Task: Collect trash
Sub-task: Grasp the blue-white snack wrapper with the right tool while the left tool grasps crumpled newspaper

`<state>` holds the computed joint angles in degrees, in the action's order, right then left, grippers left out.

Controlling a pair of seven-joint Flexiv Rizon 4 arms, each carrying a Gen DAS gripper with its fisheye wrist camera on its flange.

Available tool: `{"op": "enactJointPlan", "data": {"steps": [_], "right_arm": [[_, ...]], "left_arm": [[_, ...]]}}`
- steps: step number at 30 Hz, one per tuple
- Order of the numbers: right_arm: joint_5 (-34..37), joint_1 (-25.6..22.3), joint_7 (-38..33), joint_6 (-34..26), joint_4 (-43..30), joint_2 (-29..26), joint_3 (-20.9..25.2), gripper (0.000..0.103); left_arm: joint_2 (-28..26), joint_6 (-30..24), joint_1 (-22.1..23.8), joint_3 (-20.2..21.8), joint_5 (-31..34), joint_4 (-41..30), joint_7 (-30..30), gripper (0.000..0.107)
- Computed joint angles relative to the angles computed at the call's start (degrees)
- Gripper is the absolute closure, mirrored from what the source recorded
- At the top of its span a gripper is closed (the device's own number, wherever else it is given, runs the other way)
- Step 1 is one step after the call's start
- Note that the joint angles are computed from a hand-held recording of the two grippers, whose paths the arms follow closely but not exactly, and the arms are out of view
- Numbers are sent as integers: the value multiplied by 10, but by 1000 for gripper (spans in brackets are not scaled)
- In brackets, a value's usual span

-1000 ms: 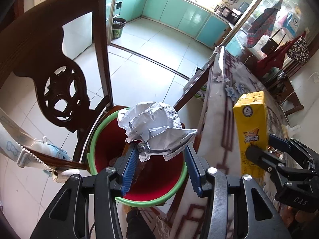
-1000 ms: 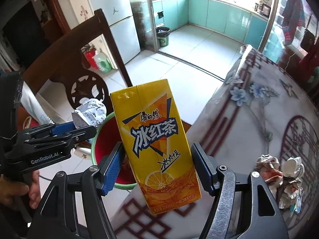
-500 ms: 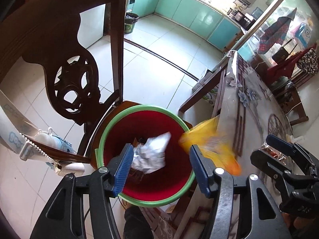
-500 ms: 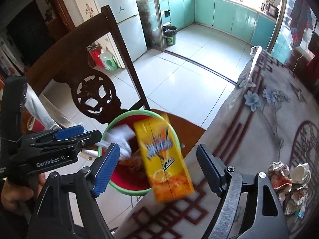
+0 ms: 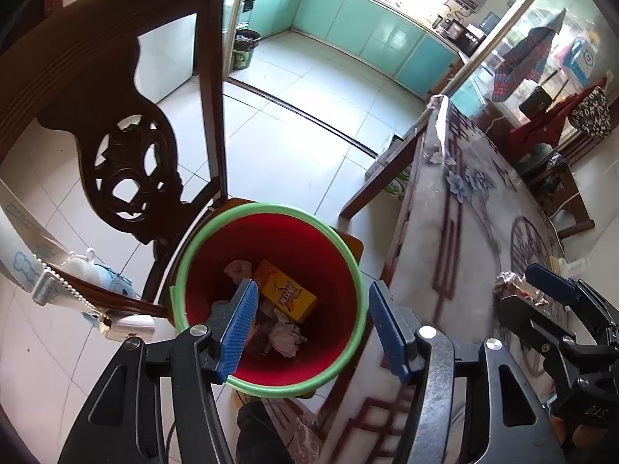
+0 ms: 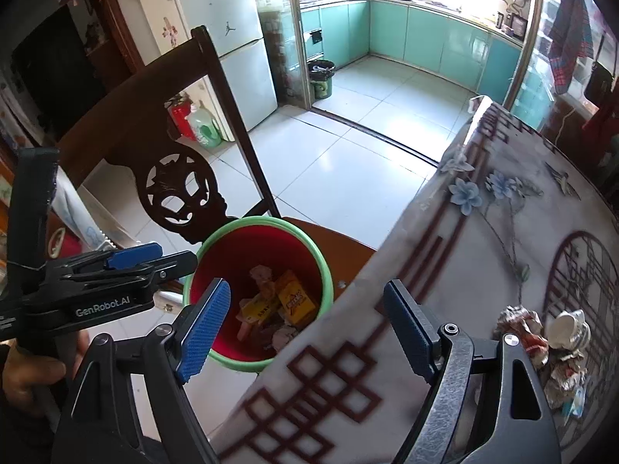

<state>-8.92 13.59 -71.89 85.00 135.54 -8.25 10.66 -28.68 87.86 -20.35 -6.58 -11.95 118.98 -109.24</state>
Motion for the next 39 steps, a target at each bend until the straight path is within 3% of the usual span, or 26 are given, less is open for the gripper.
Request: {"op": "enactJointPlan", "data": {"steps": [8, 14, 23, 28, 33, 36, 39], "right_arm": [[47, -33, -26, 0, 42, 47, -3, 21], [53, -80, -33, -16, 88, 89, -43, 20], [-72, -236, -10, -23, 135, 104, -125, 20], [79, -257, -157, -47, 92, 73, -151, 20], [223, -296, -281, -91, 22, 20, -133, 20], [295, -323, -336, -119, -15, -3, -117, 20], [318, -337, -355, -150, -40, -30, -114, 20]], "left_arm": [[-20, -38, -52, 11, 22, -60, -3, 48], [-49, -79, -100, 17, 42, -132, -14, 48], [-92, -139, -174, 43, 81, -233, -80, 48], [-113, -167, -213, 60, 113, -286, -130, 48], [-133, -199, -237, 63, 137, -335, -166, 48], [-147, -219, -245, 55, 148, -365, -172, 48], [-162, -235, -251, 47, 156, -396, -166, 48]]}}
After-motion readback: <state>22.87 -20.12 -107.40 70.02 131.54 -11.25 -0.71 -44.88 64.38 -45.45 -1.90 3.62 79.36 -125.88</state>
